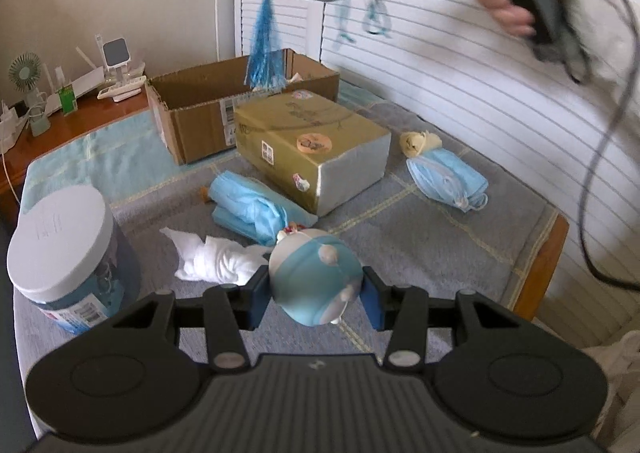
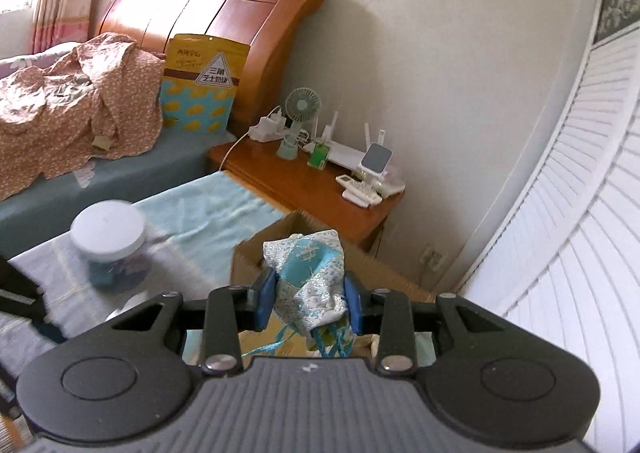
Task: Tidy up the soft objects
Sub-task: 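Drop the sachet into the cardboard box with the right tool while the left tool holds the toy, then drop the light blue toy into the box with the left tool while the right tool returns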
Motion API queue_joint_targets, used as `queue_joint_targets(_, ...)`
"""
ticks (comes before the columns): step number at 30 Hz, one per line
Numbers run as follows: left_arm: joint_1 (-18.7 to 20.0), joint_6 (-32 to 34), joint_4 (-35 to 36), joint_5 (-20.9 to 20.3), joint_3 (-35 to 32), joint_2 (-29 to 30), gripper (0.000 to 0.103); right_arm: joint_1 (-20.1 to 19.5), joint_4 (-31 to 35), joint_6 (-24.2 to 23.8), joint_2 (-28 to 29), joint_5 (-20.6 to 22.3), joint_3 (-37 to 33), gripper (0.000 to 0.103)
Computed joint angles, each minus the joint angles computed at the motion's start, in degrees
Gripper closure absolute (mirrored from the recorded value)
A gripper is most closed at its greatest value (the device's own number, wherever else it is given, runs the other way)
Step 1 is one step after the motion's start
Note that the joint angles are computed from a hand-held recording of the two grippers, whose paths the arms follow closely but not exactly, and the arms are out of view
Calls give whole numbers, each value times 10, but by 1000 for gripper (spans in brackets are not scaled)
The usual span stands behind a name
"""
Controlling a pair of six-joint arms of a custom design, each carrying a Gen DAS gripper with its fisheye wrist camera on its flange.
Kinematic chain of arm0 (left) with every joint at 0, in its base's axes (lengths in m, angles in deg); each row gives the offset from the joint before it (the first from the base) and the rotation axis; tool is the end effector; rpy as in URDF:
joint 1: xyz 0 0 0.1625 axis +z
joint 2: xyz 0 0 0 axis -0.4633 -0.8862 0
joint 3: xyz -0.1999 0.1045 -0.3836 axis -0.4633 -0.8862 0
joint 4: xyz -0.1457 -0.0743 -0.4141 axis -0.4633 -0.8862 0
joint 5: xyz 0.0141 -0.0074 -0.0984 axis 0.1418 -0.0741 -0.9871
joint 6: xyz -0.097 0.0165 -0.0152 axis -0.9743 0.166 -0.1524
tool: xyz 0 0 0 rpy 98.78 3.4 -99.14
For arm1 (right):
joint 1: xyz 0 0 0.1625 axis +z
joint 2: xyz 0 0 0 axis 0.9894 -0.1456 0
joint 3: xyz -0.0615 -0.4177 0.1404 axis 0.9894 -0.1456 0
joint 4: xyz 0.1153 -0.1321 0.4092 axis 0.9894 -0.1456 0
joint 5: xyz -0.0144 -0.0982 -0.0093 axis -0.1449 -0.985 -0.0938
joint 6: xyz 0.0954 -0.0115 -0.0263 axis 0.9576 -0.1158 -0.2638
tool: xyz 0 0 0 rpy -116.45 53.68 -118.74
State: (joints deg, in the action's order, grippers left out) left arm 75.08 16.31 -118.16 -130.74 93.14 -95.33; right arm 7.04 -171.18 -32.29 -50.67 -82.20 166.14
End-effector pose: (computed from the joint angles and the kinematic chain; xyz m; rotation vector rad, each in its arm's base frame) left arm -0.2655 -0.5639 -0.0306 1.0421 2.4235 -0.6800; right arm 0.1058 -0.6217 0.3129 1.3127 -2.0085 0.8146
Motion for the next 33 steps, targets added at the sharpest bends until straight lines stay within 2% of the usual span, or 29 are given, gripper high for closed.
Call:
queue_joint_targets(10, 6, -11, 21, 4, -32, 2, 57, 8, 143, -6, 123, -14, -193, 63)
queue_joint_targets(14, 10, -21, 40, 15, -46, 5, 57, 8, 167, -22, 167, -35, -244, 62)
queue_joint_targets(16, 12, -23, 50, 18, -52, 6, 57, 5, 174, -16, 187, -44, -268, 51)
queue_joint_targets(17, 13, -23, 55, 20, -55, 7, 57, 3, 170, -12, 193, -46, -272, 46)
queue_joint_targets(19, 13, -20, 60, 22, -61, 9, 57, 0, 141, -16, 204, -53, -272, 28)
queue_joint_targets(21, 14, -16, 64, 23, -65, 10, 57, -6, 112, -11, 205, -49, -261, 23)
queue_joint_targets(23, 13, -13, 66, 22, -68, 10, 57, -11, 111, 11, 199, -48, -251, 21)
queue_joint_targets(25, 11, -10, 66, 24, -70, 11, 57, -15, 93, 21, 192, -50, -233, 9)
queue_joint_targets(28, 8, -4, 63, 24, -72, 10, 57, -17, 78, 42, 180, -61, -211, 3)
queue_joint_targets(33, 6, 8, 70, 27, -84, 9, 57, -19, 50, 96, 159, -80, -176, 0)
